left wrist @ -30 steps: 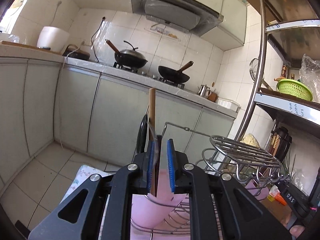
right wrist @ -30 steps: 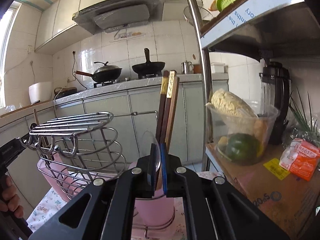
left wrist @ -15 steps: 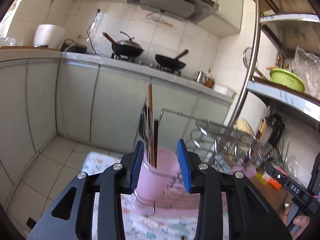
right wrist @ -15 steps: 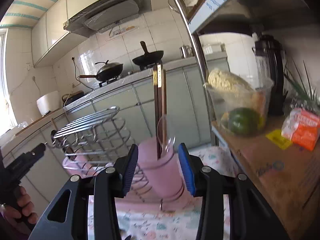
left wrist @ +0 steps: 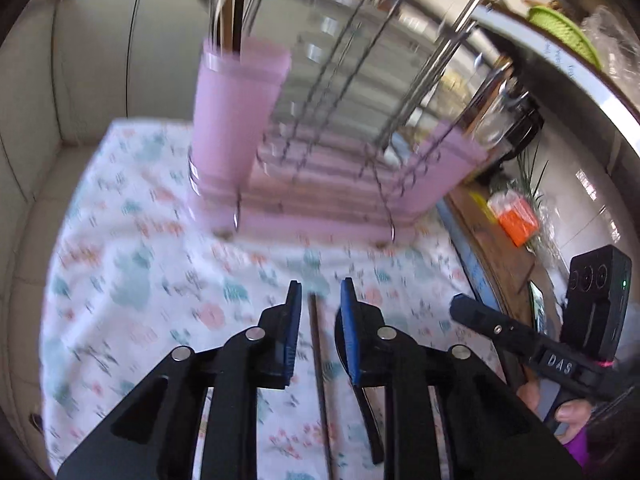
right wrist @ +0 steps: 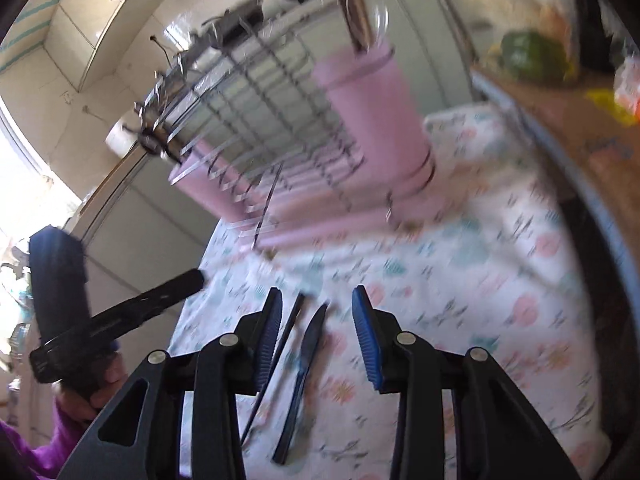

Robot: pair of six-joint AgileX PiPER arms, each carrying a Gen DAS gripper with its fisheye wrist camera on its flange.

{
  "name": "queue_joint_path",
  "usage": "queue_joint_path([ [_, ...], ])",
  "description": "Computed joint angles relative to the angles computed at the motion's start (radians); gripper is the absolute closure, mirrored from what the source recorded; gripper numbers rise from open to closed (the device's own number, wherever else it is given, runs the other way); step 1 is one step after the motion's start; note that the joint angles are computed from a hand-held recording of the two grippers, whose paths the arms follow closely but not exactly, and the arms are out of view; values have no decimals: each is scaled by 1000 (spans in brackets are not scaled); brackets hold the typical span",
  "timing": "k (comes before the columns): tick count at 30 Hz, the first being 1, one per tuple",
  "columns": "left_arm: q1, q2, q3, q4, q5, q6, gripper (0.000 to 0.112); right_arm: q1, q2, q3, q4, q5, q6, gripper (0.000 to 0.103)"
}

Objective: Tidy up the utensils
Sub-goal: 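Move the left gripper to a thin dark stick while the right approaches the black knife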

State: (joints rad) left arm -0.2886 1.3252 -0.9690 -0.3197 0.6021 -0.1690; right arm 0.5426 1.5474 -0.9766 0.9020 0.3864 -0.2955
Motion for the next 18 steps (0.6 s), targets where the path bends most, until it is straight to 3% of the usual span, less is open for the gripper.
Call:
queue_joint_path([
  [3, 10, 77, -25, -69, 61, 40, 97, -30, 59, 2, 192, 96, -152, 81],
  [7, -12, 152, -79, -26, 108, 8, 97, -50, 107, 4, 279, 148, -209, 81],
  [18, -106, 390, -308, 201, 229, -148, 97, -59, 215, -92, 219, 217, -122, 80],
])
